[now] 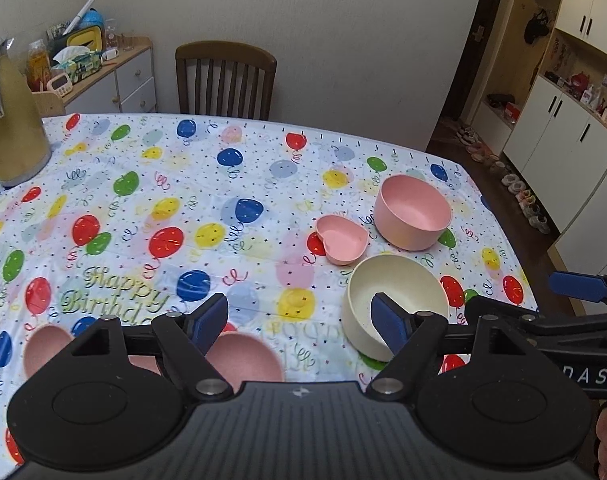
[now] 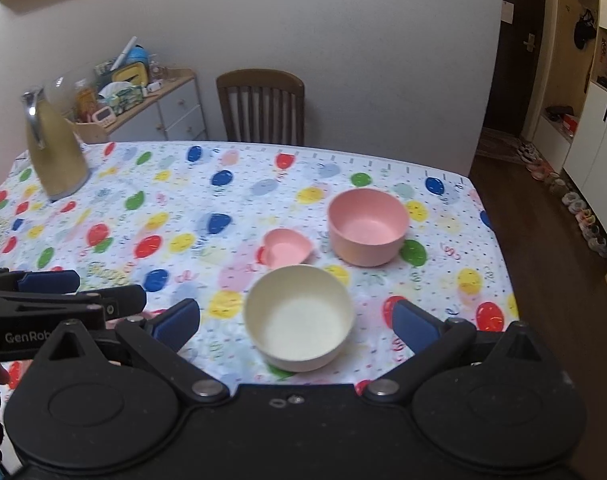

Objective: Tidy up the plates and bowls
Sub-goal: 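Grasp the cream bowl's rim with both grippers, then carry the cream bowl with both grippers and lower it beside the plate stack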

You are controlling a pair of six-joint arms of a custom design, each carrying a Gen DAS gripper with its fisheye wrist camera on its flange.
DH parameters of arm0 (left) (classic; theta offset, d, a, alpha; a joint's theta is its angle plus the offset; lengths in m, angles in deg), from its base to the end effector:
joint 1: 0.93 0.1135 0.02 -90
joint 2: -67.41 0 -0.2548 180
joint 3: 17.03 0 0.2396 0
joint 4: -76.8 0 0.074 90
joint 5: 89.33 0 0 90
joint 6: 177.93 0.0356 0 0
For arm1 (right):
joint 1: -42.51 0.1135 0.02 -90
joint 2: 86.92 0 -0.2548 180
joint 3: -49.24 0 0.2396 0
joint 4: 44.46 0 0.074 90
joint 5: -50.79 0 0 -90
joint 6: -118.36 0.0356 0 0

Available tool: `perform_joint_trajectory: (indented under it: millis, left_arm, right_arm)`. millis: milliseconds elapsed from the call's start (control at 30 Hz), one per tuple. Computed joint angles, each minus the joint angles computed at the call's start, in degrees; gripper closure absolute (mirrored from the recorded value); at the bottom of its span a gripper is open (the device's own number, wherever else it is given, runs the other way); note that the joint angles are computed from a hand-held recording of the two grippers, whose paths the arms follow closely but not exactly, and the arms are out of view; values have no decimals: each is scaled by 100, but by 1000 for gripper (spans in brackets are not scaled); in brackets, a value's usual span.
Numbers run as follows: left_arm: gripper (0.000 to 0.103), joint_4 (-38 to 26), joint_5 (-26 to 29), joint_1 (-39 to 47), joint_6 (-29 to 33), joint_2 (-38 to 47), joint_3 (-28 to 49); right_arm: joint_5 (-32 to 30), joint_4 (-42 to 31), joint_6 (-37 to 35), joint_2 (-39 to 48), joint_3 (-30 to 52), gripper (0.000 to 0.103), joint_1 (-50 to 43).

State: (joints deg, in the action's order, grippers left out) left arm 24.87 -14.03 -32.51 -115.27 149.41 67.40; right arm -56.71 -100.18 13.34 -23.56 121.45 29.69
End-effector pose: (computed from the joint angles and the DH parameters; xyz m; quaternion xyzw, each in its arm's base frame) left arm 0.2555 -0.1464 0.2935 -0.0098 0.9315 -0.0643 0.3579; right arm 0.2133 -0.0376 0.2993 -0.0735 0.9179 0.0499 0.3866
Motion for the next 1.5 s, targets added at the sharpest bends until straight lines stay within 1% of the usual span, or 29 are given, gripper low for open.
perform_joint_trajectory:
  millis: [100, 267, 367, 467, 500, 567, 733, 767, 800, 833, 867, 900, 933, 967, 1000, 1033, 1067, 1133, 1167, 1233, 1333, 1500]
  left_arm:
    - [25, 55, 98, 7, -43, 516, 292]
    - [25, 116, 163, 24, -138, 1237, 718]
    - [25, 81, 129, 22, -186, 1657, 993]
    - [25, 67, 156, 21, -183, 1983, 1197]
    - [25, 56, 175, 21, -185, 2076, 1256]
    - [25, 36, 197, 12, -184, 2262, 1372]
    - [26, -117, 390, 44, -361, 2633, 1688]
    - [28, -129, 378, 36, -403, 2674, 1720]
    - [34, -149, 398, 36, -423, 2723, 1764]
    - [38, -160, 445, 38, -421, 2764, 1797]
    - [44, -166, 487, 39, -415, 2793, 1819]
    - [50, -166, 526, 36, -408, 2817, 1837]
    - [53, -144, 571, 35, -400, 2821, 1832]
    - [62, -120, 624, 39, -401, 2819, 1821]
    - [68, -106, 690, 47, -416, 2825, 1819]
    - [71, -97, 744, 55, -436, 2827, 1815]
    - [75, -99, 792, 65, -456, 2834, 1819]
    - [82, -110, 825, 66, -470, 2845, 1830]
    - [85, -140, 819, 59, -462, 2857, 1850]
    - [87, -150, 807, 51, -433, 2842, 1836]
    - [91, -177, 847, 49, -435, 2781, 1774]
    - [91, -290, 848, -68, -453, 2545, 1585]
  right_arm:
    - [-43, 196, -193, 393, 46, 1, -213]
    - [-110, 461, -439, 1129, 195, 5, -474]
    - [-67, 565, -505, 1569, 309, 10, -538]
    - [-70, 535, -574, 1945, 452, 16, -552]
    - [-94, 497, -620, 2056, 500, 20, -551]
    - [-123, 423, -717, 2253, 588, 24, -532]
    - [-185, 262, -798, 2655, 809, 41, -461]
    - [-184, 239, -801, 2714, 840, 43, -443]
    - [-184, 218, -795, 2780, 881, 50, -429]
    - [-196, 187, -783, 2829, 912, 54, -421]
    - [-208, 154, -761, 2896, 962, 56, -420]
    - [-231, 127, -734, 2956, 1008, 60, -419]
    - [-258, 91, -712, 2999, 1046, 64, -422]
    - [-273, 64, -690, 3029, 1073, 67, -422]
    - [-303, 35, -678, 3073, 1112, 73, -427]
    - [-320, 15, -657, 3103, 1137, 78, -429]
    - [-321, -8, -628, 3133, 1165, 79, -428]
    - [-355, -64, -589, 3187, 1221, 87, -432]
    - [-383, -84, -579, 3190, 1228, 88, -437]
    - [-373, -88, -558, 3157, 1209, 93, -419]
    - [-223, -25, -534, 3065, 1124, 94, -352]
    - [-82, -104, -507, 2832, 987, 95, -344]
